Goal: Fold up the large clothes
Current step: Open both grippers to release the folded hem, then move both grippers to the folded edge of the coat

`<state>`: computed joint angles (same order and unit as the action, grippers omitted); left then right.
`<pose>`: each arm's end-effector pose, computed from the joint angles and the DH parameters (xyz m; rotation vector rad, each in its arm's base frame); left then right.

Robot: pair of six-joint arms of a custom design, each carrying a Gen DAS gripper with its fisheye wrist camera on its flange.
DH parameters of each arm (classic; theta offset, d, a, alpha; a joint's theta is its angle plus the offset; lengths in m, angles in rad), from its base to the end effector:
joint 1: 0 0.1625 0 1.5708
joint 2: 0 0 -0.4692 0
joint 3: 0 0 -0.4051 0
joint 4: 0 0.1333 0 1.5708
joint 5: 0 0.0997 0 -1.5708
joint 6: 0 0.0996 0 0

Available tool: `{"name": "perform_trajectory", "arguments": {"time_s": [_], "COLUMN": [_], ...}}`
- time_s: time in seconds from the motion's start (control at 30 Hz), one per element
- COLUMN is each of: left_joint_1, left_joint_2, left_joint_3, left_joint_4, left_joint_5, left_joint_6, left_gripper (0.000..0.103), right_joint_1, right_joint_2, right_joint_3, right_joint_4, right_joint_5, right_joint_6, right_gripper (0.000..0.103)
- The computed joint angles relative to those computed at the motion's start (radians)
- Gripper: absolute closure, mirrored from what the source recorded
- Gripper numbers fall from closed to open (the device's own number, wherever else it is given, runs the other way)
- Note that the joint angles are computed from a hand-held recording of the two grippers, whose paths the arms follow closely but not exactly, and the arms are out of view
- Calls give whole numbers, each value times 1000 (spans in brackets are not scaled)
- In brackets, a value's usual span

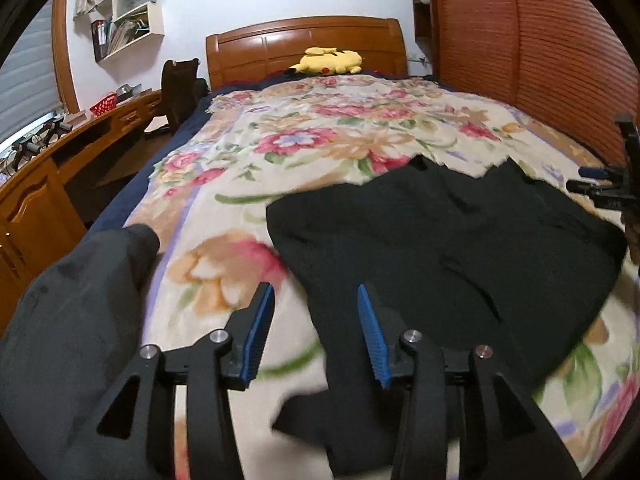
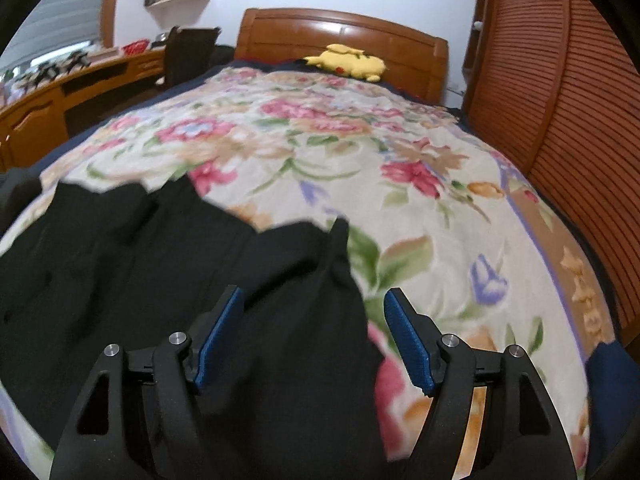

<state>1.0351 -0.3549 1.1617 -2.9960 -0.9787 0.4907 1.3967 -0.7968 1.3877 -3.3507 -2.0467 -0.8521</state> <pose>-0.2711 -0.8268 0.0235 0.9965 2.2551 -0.8005 -0.0494 -0.7870 0.3319 0.3562 -1.9973 0.9409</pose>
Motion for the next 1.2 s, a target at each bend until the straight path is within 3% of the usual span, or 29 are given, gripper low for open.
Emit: {"name": "perform_trajectory", "arguments": {"time_s": [0.33,0.57,0.73,0.97,1.2], "left_joint_1": [-2,2,7,11,10], "left_joint_2": [-92,-66,-53,-32,-29], "left_joint_3": [231,241,240,263,260], "left_joint_4": [-95,-148,-178,-278,-281], "left_joint_5": [-44,-15,-11,-5,-3], "left_joint_6": [-43,-29,-50,-4,0], "left_gripper": [61,60,58,56,56], "right_joint_1": [-29,-53,-76,-105,-113], "right_joint_2": [-117,-99,-112,-146,-174], "right_joint_3": [254,271,284,314,339], "right_joint_4": [-115,-174,-166,-123,-102], "right_joint_5": [57,-5,28,106,119], "right_joint_6": [24,40,80,145,143], "right_gripper": [28,23,16,14,14]}}
